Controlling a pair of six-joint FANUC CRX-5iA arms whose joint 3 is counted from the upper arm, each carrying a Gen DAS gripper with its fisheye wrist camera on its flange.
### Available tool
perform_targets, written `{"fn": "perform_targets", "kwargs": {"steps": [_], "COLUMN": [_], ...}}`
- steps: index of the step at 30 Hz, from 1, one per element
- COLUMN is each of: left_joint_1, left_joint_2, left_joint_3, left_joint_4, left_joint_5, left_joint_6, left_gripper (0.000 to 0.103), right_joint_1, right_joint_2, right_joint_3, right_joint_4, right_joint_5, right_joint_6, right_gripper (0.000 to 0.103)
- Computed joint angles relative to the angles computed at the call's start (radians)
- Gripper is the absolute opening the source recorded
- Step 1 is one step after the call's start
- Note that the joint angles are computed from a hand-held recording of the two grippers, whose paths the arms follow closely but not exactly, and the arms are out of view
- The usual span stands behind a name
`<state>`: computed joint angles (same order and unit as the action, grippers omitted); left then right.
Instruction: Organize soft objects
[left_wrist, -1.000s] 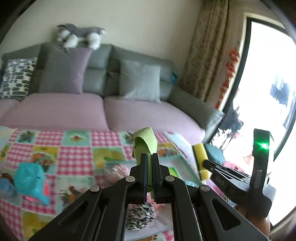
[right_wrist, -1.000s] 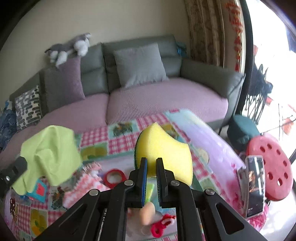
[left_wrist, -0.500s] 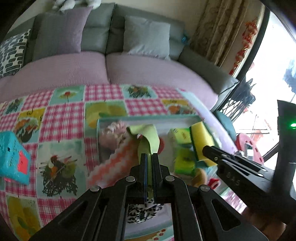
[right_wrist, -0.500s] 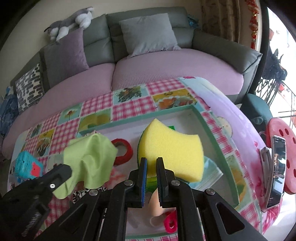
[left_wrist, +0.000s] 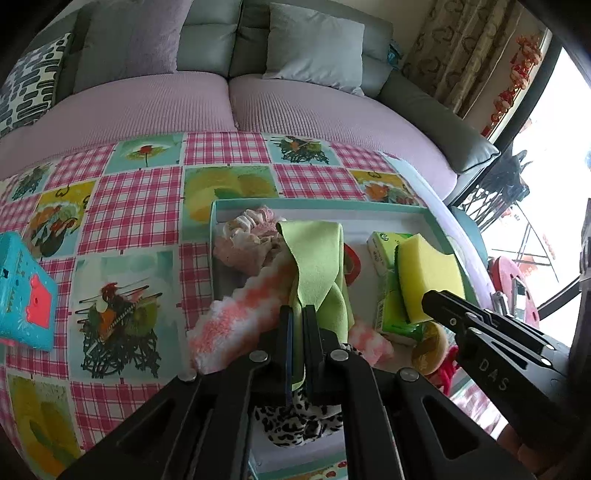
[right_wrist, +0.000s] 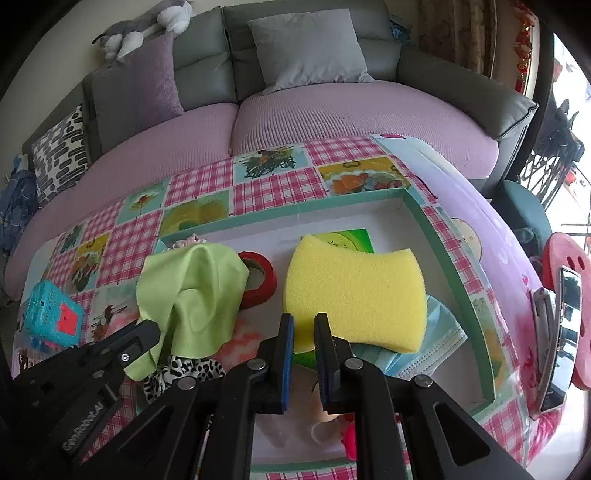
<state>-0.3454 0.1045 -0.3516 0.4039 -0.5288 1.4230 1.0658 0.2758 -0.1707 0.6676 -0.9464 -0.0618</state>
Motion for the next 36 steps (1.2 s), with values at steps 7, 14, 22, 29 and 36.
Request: {"fn": "perform_targets", "kwargs": {"steps": [7, 14, 22, 29, 36], "left_joint_1": [0.003, -0.001, -0.006, -0.015, -0.013], "left_joint_2": [-0.070, -0.096, -0.050, -0.059, -0.074], "left_joint_3": [-0.009, 0.080, 0.162, 0.158, 0.136], "left_joint_4": [-0.078, -0.399, -0.595, -0.675, -0.703], "left_joint_5": [0.000, -0.093, -0.256, -0.285, -0.313], "left_joint_6": [0.069, 0.380, 0.588, 0.680, 0.725], "left_gripper": [0.043, 0.050, 0.074, 0.089, 0.095], "right_joint_1": [0.011, 0.020, 0.014, 0.025, 0.051], "right_joint_2": [-0.012, -0.013, 0.000, 0.001, -0.002], "right_joint_3": [0.015, 0.033, 0.047, 0.039, 0.025], "right_joint_4": [-0.006, -0.032, -0.080, -0.089, -0.121], "right_joint_5": [-0.037, -0.064, -0.067, -0.059, -0.059], "right_joint_6": [0.007, 0.025, 0.038, 0.026, 0.022], "right_gripper": [0.014, 0.016, 0.049, 0.064, 0.077]}}
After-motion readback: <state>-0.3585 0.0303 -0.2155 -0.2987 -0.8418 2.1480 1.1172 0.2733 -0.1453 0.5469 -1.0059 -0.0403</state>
